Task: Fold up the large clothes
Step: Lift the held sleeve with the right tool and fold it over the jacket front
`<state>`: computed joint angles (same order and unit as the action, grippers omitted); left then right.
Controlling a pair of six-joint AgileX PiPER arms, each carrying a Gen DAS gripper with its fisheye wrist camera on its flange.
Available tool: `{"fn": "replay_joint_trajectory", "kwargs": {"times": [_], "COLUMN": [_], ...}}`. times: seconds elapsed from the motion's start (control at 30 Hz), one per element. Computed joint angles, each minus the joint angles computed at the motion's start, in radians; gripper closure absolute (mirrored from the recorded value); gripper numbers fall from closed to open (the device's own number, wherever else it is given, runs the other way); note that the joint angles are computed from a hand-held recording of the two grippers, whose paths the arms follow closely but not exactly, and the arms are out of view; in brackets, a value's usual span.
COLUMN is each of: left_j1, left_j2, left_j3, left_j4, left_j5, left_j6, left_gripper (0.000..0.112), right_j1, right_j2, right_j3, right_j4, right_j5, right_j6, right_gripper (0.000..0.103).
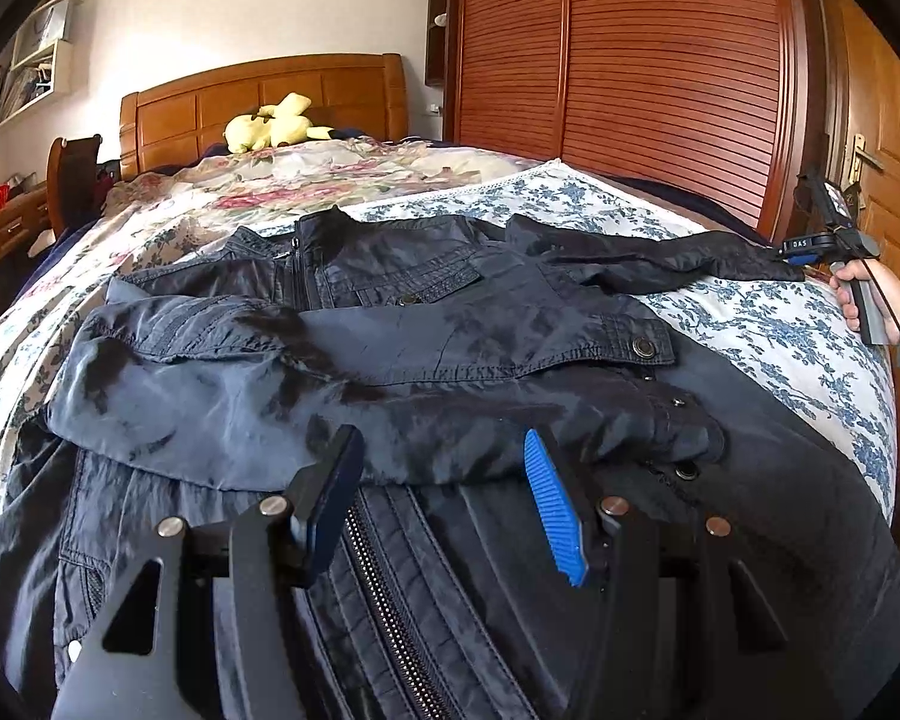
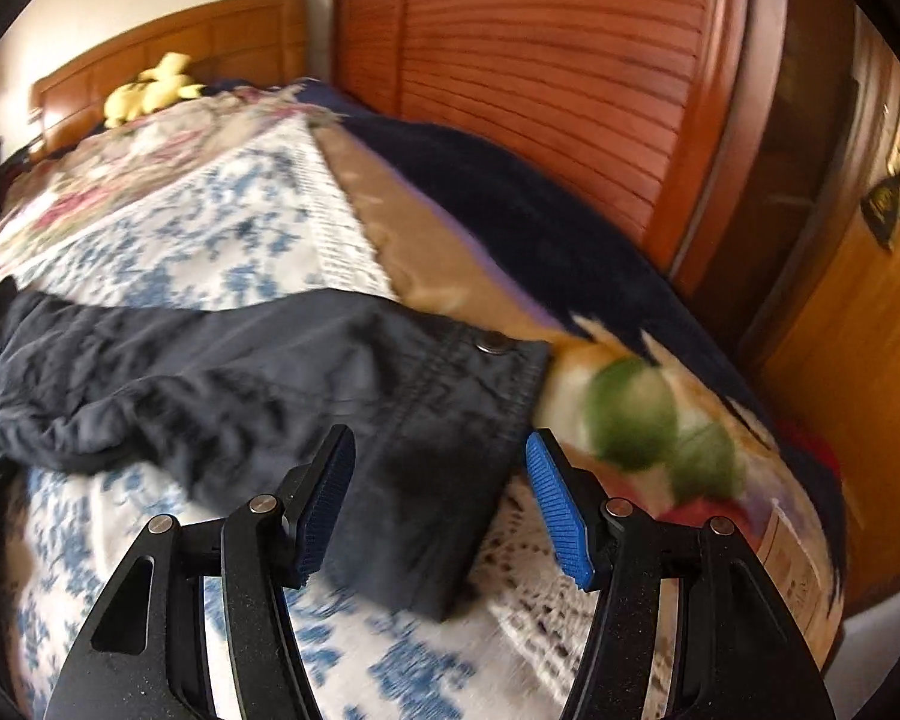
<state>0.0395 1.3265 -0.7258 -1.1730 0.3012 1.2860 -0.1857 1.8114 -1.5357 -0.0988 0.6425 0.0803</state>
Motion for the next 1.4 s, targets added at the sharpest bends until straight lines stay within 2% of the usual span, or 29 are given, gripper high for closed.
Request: {"fn": "replay_joint_trajectory", "kwargs": {"times": [0.13, 0.3, 0.47, 0.5, 0.53, 0.63, 0.7, 0.8, 0.93, 1.07, 1.2, 1.4], "left_j1": [-0.006, -0.013, -0.014, -0.014, -0.015, -0.015, -0.018, -0.011, 0.037, 0.127, 0.243, 0.526], "left_j2": [0.004, 0.003, 0.005, 0.005, 0.005, 0.004, 0.000, -0.012, -0.059, -0.135, -0.199, -0.272], "left_j3": [0.000, 0.006, 0.008, 0.008, 0.008, 0.008, 0.012, 0.018, 0.030, 0.048, 0.062, 0.074], "left_j4": [0.001, -0.004, -0.016, -0.013, -0.011, -0.007, -0.018, -0.037, -0.027, 0.019, 0.044, 0.009], "left_j5": [-0.006, -0.019, -0.022, -0.022, -0.023, -0.023, -0.034, -0.037, 0.019, 0.119, 0.223, 0.457], "left_j6": [0.001, 0.009, 0.025, 0.023, 0.021, 0.018, 0.024, 0.039, 0.031, 0.016, 0.023, 0.119], "left_gripper": [0.057, 0.057, 0.057, 0.057, 0.057, 0.057, 0.057, 0.057, 0.057, 0.057, 0.057, 0.057], "right_j1": [-0.014, 0.005, 0.021, 0.024, 0.026, 0.085, 0.106, 0.165, 0.268, 0.407, 0.564, 0.785], "right_j2": [0.038, 0.051, 0.049, 0.051, 0.044, 0.012, -0.025, -0.097, -0.168, -0.208, -0.183, -0.055], "right_j3": [-0.051, -0.057, -0.037, -0.037, -0.029, 0.007, 0.026, 0.052, -0.001, -0.078, -0.192, -0.440], "right_j4": [0.047, 0.005, -0.040, -0.044, -0.024, -0.137, -0.166, -0.308, -0.363, -0.390, -0.433, -0.496], "right_j5": [0.063, 0.079, 0.058, 0.054, 0.046, 0.016, 0.007, -0.011, 0.058, 0.149, 0.242, 0.373], "right_j6": [-0.038, -0.031, -0.016, -0.016, -0.056, -0.076, -0.074, 0.073, 0.125, 0.130, 0.147, 0.169], "right_gripper": [0.042, 0.040, 0.038, 0.043, 0.061, 0.089, 0.096, 0.097, 0.098, 0.098, 0.098, 0.098]}}
